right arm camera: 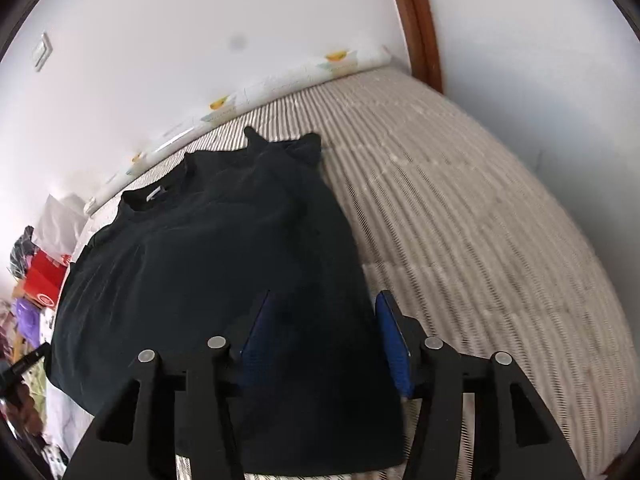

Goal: Fold small clothes

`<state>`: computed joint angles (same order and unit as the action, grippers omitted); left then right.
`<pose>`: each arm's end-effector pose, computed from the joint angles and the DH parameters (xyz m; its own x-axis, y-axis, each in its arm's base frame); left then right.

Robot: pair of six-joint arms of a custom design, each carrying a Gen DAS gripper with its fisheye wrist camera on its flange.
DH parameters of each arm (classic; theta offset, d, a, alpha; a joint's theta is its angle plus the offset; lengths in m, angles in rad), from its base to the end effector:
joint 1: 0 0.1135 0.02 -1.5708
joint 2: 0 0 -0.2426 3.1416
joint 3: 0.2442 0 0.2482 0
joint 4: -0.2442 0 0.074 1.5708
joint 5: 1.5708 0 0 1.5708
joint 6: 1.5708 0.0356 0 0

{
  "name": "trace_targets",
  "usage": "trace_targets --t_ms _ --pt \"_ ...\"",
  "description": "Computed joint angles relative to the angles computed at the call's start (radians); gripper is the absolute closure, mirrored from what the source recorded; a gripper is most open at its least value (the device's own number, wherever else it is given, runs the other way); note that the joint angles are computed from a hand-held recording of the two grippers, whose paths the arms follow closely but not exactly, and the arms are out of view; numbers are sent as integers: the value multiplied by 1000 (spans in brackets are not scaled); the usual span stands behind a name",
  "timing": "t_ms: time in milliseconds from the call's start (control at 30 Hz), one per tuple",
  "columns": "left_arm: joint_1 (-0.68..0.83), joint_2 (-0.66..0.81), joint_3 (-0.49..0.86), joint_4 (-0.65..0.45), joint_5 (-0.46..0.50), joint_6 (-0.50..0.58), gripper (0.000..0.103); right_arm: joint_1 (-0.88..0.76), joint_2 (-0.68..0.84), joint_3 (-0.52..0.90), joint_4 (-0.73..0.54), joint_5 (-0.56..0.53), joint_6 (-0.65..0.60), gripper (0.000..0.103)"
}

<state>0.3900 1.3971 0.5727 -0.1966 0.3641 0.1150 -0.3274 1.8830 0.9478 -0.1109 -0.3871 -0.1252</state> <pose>0.2284 0.0802 0.1249 -0.8044 -0.2147 -0.5539 -0.0915 0.9660 -0.2417 0.3257 -0.0964 0.0936 -0.8279 0.1591 -0.5378 0.0155 0.9651 0.2616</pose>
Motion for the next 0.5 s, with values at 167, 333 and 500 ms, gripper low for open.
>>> trace_targets --t_ms 167,333,500 --pt "25 -43 -36 1 1 1 84 53 94 82 -14 -11 46 59" --pt "24 -49 -47 21 -25 -19 84 72 82 103 -28 25 -28 89" --pt "5 -34 -41 34 -45 -60 84 14 18 105 -65 23 -92 96"
